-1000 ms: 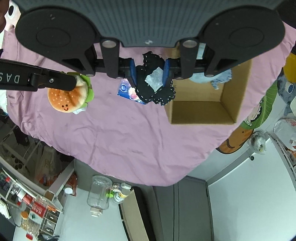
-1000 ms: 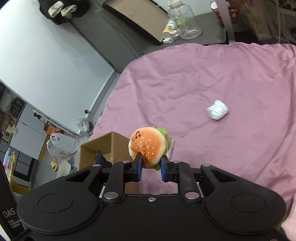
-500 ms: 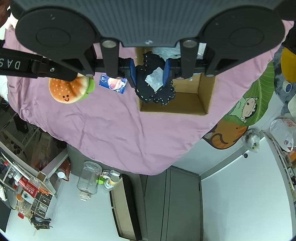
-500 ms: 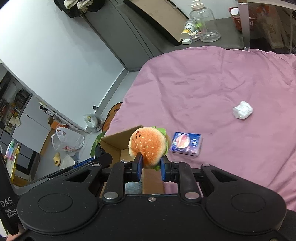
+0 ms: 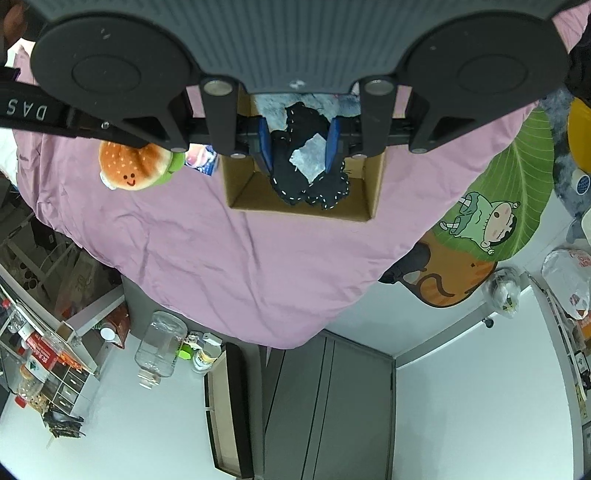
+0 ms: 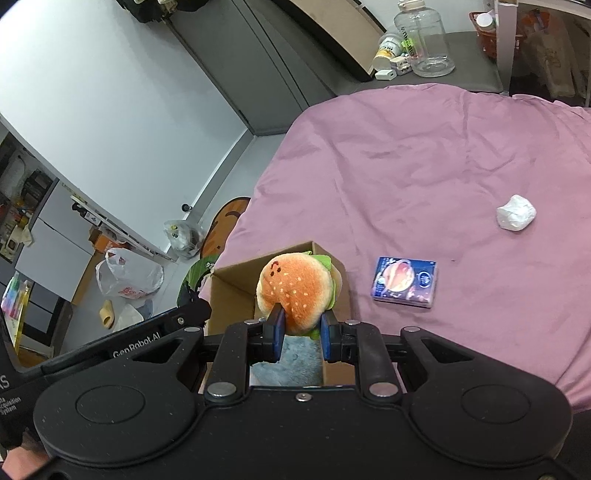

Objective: Organize soft objects
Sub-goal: 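Carry the black frame and burger plush with both grippers over the box, then open both grippers to drop the frame and burger plush into the box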

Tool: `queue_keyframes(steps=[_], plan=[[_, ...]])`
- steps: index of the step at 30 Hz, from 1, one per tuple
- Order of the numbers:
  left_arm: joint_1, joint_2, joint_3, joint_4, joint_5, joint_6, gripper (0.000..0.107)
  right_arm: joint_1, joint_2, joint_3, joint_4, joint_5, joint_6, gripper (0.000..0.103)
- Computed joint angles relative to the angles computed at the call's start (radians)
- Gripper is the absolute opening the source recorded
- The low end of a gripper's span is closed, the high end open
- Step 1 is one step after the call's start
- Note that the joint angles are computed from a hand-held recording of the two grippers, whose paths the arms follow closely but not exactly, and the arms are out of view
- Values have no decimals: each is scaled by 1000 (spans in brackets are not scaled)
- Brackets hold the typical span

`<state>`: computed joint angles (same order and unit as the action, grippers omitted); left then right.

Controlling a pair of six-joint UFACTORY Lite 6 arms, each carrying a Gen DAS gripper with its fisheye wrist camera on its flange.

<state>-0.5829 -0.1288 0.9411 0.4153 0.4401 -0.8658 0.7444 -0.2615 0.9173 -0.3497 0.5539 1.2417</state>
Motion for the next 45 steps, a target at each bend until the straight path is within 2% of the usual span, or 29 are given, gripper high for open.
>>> queue_keyframes(steps=[12, 15, 19, 24, 31, 32, 36, 45], plan=[[167, 135, 72, -361, -79, 445, 29, -25, 212, 116, 40, -64, -26, 20], [196, 187, 94, -460, -90, 552, 29, -55, 249, 134, 140, -98, -104, 20], [227, 262, 125, -595, -98, 696, 29, -67, 312, 175, 186, -103, -157, 20], [250, 354, 170, -629, -95, 731, 31, -75, 392, 223, 240, -106, -217, 20], [282, 422, 243, -683, -38, 791, 45, -82, 494, 315, 285, -86, -280, 20], [289, 423, 247, -704, -32, 809, 50, -84, 502, 323, 286, -83, -286, 20], [306, 413, 261, -745, -1, 863, 56, -93, 523, 340, 291, -81, -293, 20], [339, 322, 218, -705, 25, 800, 70, -70, 565, 394, 289, -74, -276, 22]])
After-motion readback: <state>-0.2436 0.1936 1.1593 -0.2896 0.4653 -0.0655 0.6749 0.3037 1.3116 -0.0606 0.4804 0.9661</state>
